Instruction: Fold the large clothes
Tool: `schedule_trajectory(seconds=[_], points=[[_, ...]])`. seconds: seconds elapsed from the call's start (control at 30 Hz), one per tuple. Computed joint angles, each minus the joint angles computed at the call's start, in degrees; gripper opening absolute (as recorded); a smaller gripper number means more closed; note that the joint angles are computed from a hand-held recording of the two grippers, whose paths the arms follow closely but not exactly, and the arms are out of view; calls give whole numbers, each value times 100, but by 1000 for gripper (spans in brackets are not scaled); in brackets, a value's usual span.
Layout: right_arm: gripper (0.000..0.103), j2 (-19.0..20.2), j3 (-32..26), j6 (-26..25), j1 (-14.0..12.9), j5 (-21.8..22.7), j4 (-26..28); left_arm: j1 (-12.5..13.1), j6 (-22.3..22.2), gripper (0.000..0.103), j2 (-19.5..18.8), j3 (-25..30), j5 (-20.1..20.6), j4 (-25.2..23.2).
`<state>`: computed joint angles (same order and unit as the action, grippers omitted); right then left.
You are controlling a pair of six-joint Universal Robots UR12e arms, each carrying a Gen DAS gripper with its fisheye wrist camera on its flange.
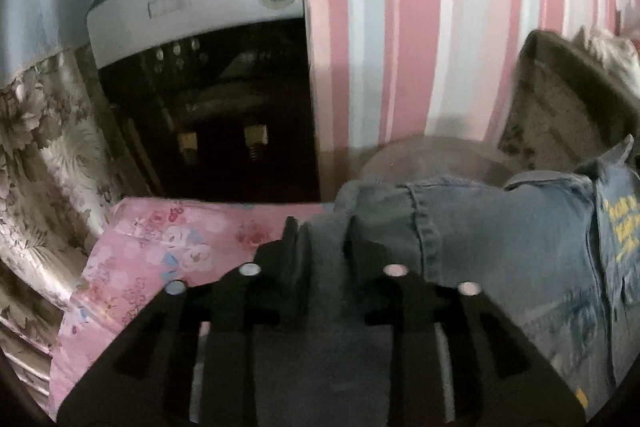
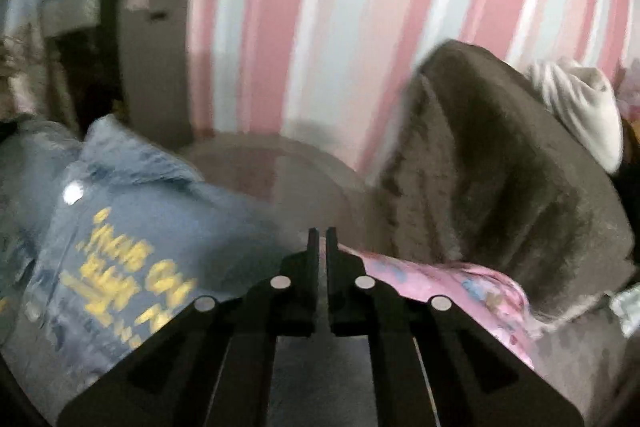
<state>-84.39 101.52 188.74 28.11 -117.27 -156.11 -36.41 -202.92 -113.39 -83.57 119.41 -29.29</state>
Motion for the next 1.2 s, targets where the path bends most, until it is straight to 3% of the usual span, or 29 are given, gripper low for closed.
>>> schedule_trajectory(seconds=[0.03, 0.07, 0.1, 0.17, 0.23, 0.27, 0.4, 0.5, 0.6, 0.67, 0.73, 0.77, 0.8, 0.87, 0.9, 0.93, 1.0, 1.03, 1.07, 1.13, 1.2], points=[[30, -18, -11, 158, -7, 25, 159, 40, -167, 39, 65, -82, -129, -99], [62, -121, 78, 270, -3, 190, 78, 52, -318, 49, 125, -154, -239, -109], [74, -212, 187, 272, 12, 326, -136, 31, -342, 67, 205, -255, -363, 4], [74, -538, 494, 166, 167, 429, -351, -84, -177, 87, 375, -470, -289, 198], [74, -879, 823, 244, 343, 477, -356, -249, -74, 90, 674, -800, -325, 288], [75, -1058, 1017, 414, 469, 436, -386, -346, -125, 95, 810, -958, -304, 292], [82, -1966, 1932, 1722, 1017, 531, -41, -847, -617, 97, 1427, -1682, -563, -92], [82, -2290, 2378, 2337, 1351, 749, 253, -1170, -1105, 97, 1655, -2030, -985, -358], [82, -2368, 2652, 2782, 1743, 866, 31, -1508, -1300, 97, 1652, -2107, -966, -659], [82, -2301, 2721, 2789, 1895, 963, -258, -1623, -1436, 97, 1611, -2115, -1128, -699], [82, -2207, 2689, 2668, 1972, 966, -226, -1660, -1459, 99, 1533, -2092, -1257, -711], [80, -2170, 2687, 2608, 1947, 1106, -244, -1718, -1414, 100, 1469, -2025, -1111, -790], [70, -2123, 2700, 2564, 1935, 1252, -339, -1782, -1318, 100, 1383, -1966, -997, -764], [51, -1997, 2595, 2605, 2023, 1003, -268, -1824, -1256, 98, 1283, -1845, -898, -789], [28, -1954, 2565, 2619, 2119, 865, -365, -1829, -1199, 98, 1237, -1826, -918, -619], [21, -1944, 2597, 2550, 2120, 899, -621, -1816, -1189, 93, 1195, -1780, -942, -581], [14, -1949, 2600, 2513, 2110, 975, -754, -1749, -1194, 61, 1167, -1776, -1089, -284], [11, -1942, 2576, 2428, 2122, 989, -847, -1705, -1199, 34, 1166, -1763, -1151, -240], [11, -1955, 2564, 2386, 2102, 1093, -978, -1654, -1204, 14, 1190, -1761, -1221, -198], [10, -2064, 2557, 2326, 2072, 1269, -1225, -1533, -1186, 8, 1335, -1817, -1588, 127], [9, -2160, 2505, 2266, 2022, 1431, -1487, -1571, -919, 7, 1431, -1723, -1347, 115]])
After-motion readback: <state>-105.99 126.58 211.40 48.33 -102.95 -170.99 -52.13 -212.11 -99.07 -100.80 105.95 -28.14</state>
